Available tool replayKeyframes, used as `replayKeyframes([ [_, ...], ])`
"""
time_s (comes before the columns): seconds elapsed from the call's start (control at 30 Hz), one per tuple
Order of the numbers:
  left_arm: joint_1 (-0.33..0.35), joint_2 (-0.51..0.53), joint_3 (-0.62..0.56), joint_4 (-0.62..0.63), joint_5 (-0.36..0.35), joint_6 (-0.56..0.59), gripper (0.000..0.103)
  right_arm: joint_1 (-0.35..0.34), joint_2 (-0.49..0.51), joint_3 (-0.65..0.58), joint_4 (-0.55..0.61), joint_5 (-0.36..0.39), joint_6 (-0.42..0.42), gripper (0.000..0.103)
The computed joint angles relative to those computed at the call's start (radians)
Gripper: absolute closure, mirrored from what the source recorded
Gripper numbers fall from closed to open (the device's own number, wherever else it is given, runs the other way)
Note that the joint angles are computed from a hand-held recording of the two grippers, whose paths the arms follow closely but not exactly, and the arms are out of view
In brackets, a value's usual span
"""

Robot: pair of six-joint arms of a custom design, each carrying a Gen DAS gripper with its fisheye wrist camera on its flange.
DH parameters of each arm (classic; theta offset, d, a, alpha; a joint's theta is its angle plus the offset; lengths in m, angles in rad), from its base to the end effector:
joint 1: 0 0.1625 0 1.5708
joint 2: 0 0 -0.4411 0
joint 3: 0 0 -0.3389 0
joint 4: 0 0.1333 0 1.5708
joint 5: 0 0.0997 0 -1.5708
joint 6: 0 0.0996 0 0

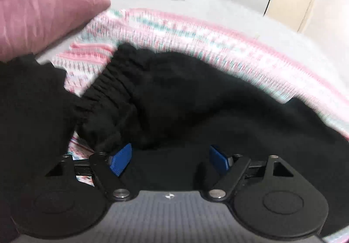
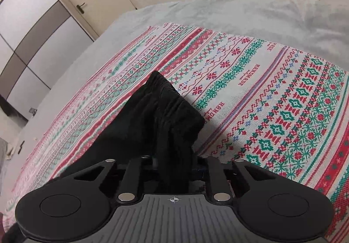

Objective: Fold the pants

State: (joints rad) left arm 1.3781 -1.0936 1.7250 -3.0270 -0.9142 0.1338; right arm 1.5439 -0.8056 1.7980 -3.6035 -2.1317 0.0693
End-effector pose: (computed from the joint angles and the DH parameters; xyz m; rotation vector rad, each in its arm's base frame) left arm 0.0753 -0.6278 0.3740 0.0359 2.3458 -1.0380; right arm 0.0638 -0.6159 0.2402 -0.4883 -2.2732 1.3277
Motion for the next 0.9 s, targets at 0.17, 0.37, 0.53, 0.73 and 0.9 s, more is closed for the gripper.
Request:
replayKeyframes([
  [0.17, 0.003, -0.066, 0.076, -0.152, 0.032, -0.074, 0.003, -0.014, -0.013, 0.011, 0.008, 0.038, 0.052, 0.084],
  [0.37, 0.105, -0.075, -0.005, 0.038, -0.124, -0.358, 0.003, -0.053, -0.037, 0.049, -0.008, 0.141, 0.172, 0.083],
  [0.53, 0.091, 0.015, -0.034, -0.101, -0.019, -0.283, 0.014, -0.046, -0.029, 0.042, -0.016, 0.124, 0.164, 0.085],
  [0.73, 0.081, 0.047, -0.039, -0.216, -0.012, -0.256, 0.061, -0.008, -0.014, 0.011, -0.021, 0.045, 0.096, 0.089],
  [0.9, 0.058, -0.015, 0.024, -0.274, -0.064, -0.348, 0.068, 0.012, -0.006, -0.008, -0.076, 0.010, 0.056, 0.091],
])
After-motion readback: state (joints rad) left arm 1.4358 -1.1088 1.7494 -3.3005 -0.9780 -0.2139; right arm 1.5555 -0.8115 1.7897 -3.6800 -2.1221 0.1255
